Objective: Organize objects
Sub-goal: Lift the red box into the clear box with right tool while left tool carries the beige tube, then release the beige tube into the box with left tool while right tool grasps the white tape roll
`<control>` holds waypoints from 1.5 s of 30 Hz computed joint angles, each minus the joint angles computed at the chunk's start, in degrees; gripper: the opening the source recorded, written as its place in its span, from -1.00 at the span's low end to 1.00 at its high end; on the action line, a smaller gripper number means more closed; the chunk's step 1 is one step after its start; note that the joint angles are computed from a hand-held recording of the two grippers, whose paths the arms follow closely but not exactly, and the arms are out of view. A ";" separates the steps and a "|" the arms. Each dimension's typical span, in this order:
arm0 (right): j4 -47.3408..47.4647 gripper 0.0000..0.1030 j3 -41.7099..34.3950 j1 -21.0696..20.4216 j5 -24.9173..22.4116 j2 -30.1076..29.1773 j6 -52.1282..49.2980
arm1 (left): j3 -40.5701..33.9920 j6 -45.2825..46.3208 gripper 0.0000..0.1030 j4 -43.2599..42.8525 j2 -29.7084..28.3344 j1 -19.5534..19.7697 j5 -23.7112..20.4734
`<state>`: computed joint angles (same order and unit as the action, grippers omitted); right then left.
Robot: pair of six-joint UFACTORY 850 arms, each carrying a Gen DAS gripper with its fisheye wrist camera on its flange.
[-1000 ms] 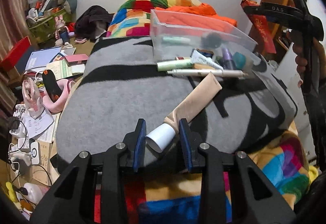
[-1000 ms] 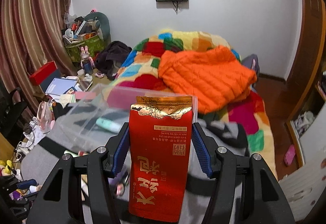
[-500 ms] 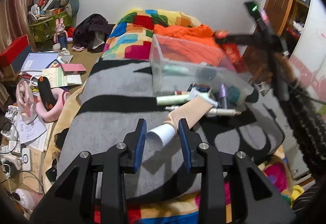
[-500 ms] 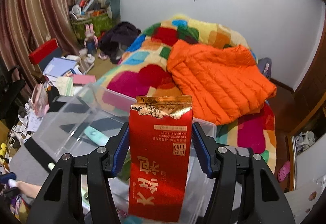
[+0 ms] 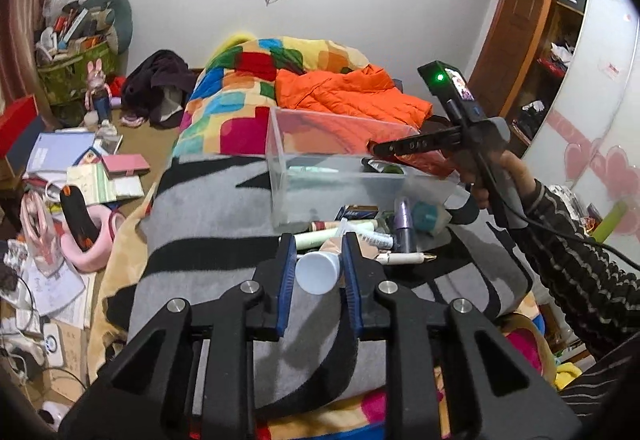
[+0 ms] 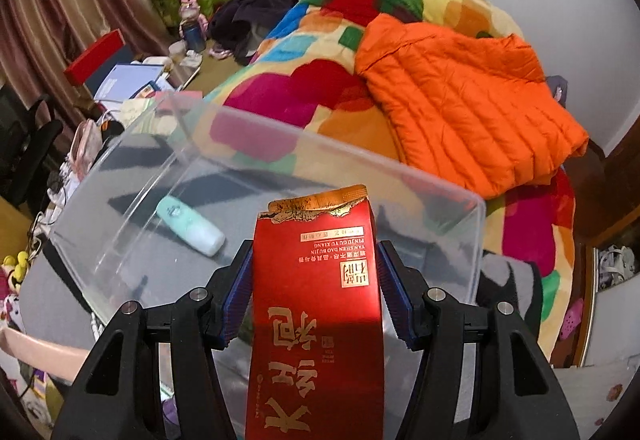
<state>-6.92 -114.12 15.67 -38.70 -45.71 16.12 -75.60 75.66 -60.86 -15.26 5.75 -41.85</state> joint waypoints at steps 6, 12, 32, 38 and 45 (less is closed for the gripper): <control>-2.48 0.23 6.93 0.54 5.80 5.21 2.70 | -0.67 0.53 -0.59 0.69 1.43 -1.09 1.52; -0.96 0.27 14.09 0.50 11.23 10.96 2.92 | -1.75 1.83 -0.60 0.00 2.29 -2.53 3.09; -1.92 0.28 37.19 0.53 24.82 25.79 9.37 | -20.98 -6.93 -0.60 2.48 -8.56 -8.78 7.52; -5.87 0.27 40.34 1.76 24.97 25.50 15.30 | -30.31 -15.14 -0.60 6.98 -16.42 -10.75 4.75; -7.05 0.10 39.96 2.20 23.64 23.29 16.16 | -36.90 -21.47 -0.60 11.43 -23.19 -13.08 2.32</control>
